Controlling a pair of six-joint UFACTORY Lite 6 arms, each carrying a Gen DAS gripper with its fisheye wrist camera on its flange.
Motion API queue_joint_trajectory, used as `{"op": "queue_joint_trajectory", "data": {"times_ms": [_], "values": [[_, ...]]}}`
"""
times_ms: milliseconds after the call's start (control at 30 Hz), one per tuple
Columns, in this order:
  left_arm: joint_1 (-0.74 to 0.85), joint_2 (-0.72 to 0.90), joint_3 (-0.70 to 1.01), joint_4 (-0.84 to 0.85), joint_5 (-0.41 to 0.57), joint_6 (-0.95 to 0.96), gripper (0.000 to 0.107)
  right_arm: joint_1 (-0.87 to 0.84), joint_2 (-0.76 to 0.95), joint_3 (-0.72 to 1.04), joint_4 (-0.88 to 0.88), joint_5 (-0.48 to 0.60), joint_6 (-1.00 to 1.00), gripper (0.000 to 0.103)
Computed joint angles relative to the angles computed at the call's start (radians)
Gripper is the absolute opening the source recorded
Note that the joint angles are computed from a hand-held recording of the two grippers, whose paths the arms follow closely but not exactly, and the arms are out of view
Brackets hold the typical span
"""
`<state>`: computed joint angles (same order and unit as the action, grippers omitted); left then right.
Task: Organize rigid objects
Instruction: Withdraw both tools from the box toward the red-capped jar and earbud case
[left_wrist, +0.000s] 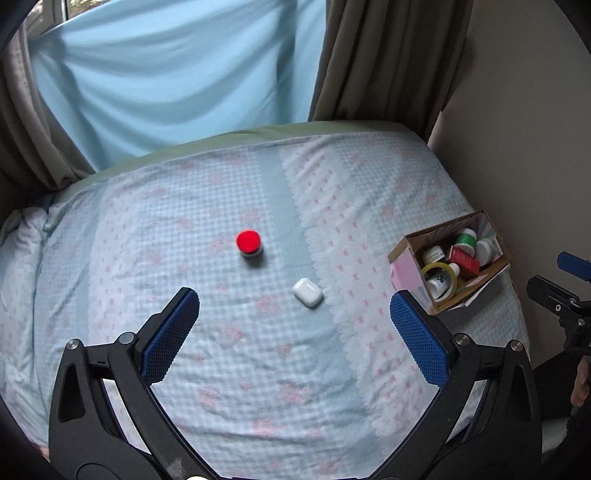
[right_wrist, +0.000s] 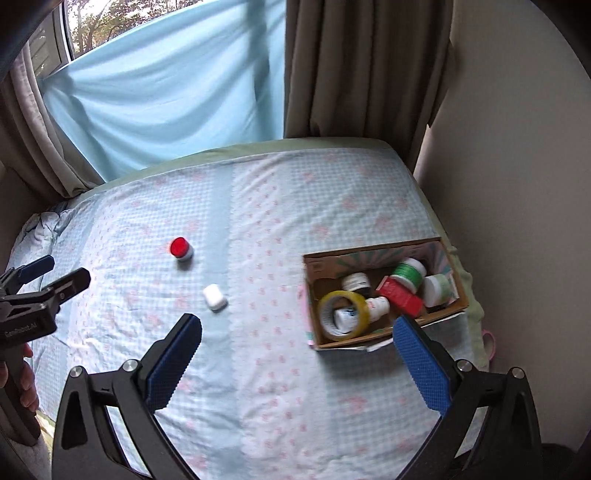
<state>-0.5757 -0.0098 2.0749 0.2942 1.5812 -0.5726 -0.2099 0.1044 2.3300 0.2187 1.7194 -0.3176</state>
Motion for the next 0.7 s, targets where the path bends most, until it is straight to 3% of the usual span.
{"op": "queue_joint_trajectory", "data": {"times_ms": [167,333,700], "values": [[0.321,-0.09,-0.145,-0.169,-0.094,0.283,0.103,0.38,-0.101,-0.194,-0.161,-0.122,0.257,0.103],[0.55,-0.06,-0.246,-0.277,-0.209,0.488,0.103,0.577,-0.096,-0.363,-0.21,-0.273,0.383,0.103],[0.708,0.261,-0.348,-0.36,-0.5,0.675,0.103,0.668,0.067,-0.644,-0.19,-0.597,0.331,0.103]]}}
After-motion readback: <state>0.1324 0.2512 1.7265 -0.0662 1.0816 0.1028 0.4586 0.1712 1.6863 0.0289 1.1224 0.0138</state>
